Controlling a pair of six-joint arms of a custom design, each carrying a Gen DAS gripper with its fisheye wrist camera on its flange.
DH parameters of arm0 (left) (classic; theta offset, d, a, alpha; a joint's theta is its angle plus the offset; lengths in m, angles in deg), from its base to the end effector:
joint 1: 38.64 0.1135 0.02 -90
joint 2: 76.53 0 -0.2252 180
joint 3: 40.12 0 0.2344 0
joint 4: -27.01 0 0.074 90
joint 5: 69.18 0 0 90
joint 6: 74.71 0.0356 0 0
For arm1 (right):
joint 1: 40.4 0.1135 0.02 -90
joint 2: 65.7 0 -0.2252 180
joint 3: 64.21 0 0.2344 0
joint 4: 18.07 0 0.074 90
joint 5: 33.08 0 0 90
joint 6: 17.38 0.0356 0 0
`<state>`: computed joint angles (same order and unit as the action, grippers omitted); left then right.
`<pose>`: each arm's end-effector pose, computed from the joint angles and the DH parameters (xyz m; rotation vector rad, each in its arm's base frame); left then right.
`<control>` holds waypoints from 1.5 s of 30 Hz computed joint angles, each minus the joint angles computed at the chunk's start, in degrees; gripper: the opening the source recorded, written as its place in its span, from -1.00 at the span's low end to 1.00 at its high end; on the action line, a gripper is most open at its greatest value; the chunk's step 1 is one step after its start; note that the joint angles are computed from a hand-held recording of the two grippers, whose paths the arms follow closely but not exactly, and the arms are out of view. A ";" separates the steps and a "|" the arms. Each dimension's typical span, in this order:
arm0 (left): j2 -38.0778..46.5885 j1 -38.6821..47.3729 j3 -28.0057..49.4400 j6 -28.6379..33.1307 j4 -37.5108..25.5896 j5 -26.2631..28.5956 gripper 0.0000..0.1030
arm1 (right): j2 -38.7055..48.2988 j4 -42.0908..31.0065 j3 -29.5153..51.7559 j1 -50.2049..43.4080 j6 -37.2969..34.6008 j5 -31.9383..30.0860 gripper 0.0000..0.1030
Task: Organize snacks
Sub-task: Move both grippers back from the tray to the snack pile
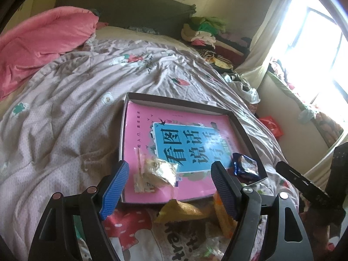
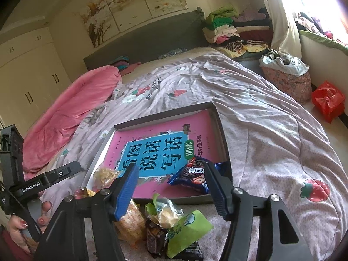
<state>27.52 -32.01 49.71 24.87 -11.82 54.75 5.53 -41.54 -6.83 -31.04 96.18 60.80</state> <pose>0.3640 0.0223 0.1916 0.3015 2.3553 -0.6022 0.2591 0.0403 0.2042 0.3129 2.2091 0.2405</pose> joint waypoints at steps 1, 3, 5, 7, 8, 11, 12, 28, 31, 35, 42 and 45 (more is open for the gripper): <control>-0.42 0.01 -0.39 0.19 -0.12 0.11 0.53 | -0.20 -0.06 -0.06 0.18 0.00 0.14 0.22; -1.52 0.06 -1.36 0.66 -0.48 0.25 0.53 | -0.68 -0.32 -0.22 0.51 -0.06 0.35 0.23; -2.45 0.09 -2.26 1.09 -0.62 0.39 0.53 | -1.24 -0.64 -0.38 0.91 -0.13 0.52 0.23; -3.20 0.11 -2.91 1.51 -0.97 0.43 0.54 | -1.83 -1.05 -0.60 1.40 -0.24 0.95 0.23; -3.58 0.19 -3.33 1.65 -1.05 0.46 0.53 | -1.97 -1.13 -0.70 1.48 -0.23 0.98 0.24; -4.25 0.24 -3.84 1.83 -1.38 0.63 0.54 | -2.47 -1.56 -1.01 2.01 -0.06 1.13 0.24; -4.68 0.23 -4.18 1.90 -1.36 0.65 0.54 | -2.64 -1.66 -1.13 2.29 0.01 1.32 0.24; -7.38 0.65 -6.68 3.77 -3.29 0.27 0.54 | -3.50 -2.92 -1.68 4.88 0.39 1.86 0.24; -7.56 0.71 -7.02 4.19 -3.71 0.31 0.54 | -3.41 -3.16 -1.70 5.12 0.48 1.89 0.24; -7.89 0.78 -7.51 4.64 -4.27 0.34 0.54 | -3.72 -3.36 -1.97 5.53 0.45 1.87 0.24; -8.89 0.93 -8.46 5.85 -5.02 0.31 0.54 | -4.42 -3.75 -2.88 6.34 0.55 1.81 0.24; -9.41 0.97 -9.04 6.20 -5.06 0.14 0.54 | -4.76 -3.98 -3.42 6.60 0.65 1.70 0.24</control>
<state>18.11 -31.04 40.67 31.06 -16.88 54.89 0.77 -45.52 -10.25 -24.44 96.82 62.51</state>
